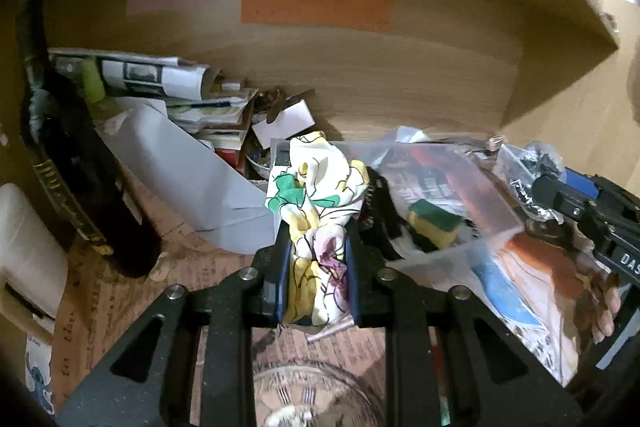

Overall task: Organize soft objects
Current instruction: 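Lower the scrunchie and bagged item into the clear box and open both tools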

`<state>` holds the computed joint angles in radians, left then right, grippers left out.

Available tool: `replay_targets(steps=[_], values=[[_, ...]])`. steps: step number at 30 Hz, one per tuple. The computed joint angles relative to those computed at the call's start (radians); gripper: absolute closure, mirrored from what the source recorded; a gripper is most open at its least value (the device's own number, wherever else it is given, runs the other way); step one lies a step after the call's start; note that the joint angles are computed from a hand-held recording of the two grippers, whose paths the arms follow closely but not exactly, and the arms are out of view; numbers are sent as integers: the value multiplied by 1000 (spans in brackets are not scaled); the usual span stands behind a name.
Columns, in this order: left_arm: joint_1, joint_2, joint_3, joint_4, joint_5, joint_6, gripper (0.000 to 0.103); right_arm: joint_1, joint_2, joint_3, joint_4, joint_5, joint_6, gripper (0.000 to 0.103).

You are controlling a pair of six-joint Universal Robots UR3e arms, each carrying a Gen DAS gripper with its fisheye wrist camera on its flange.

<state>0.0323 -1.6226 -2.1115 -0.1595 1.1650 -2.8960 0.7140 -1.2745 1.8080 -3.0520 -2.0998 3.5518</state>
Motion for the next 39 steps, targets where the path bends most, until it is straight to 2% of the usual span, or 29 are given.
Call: replay_targets(steps=[3, 8, 12, 19, 21, 22, 26, 31, 39], values=[[-45, -92, 81, -11, 59, -21, 81, -40, 38, -48, 31, 55, -17, 59], [-82, -216, 203, -71, 82, -31, 81, -96, 104, -119, 99, 151, -33, 59], [-110, -265, 246, -60, 100, -30, 81, -125, 165, -185, 151, 203, -44, 59], [-146, -345, 323, -75, 124, -25, 79, -132, 234, -250, 207, 222, -54, 58], [-153, -354, 325, -64, 128, -20, 75, -136, 235, -250, 217, 228, -54, 53], [-157, -355, 326, -61, 131, -18, 74, -138, 235, -249, 218, 232, -52, 46], [-168, -342, 306, -46, 141, -3, 53, -133, 230, -255, 235, 210, -52, 29], [-153, -287, 241, -22, 121, 15, 43, -115, 195, -227, 234, 171, -57, 21], [-92, -96, 64, 28, 46, 37, 30, -35, 88, -124, 180, 66, -32, 19]])
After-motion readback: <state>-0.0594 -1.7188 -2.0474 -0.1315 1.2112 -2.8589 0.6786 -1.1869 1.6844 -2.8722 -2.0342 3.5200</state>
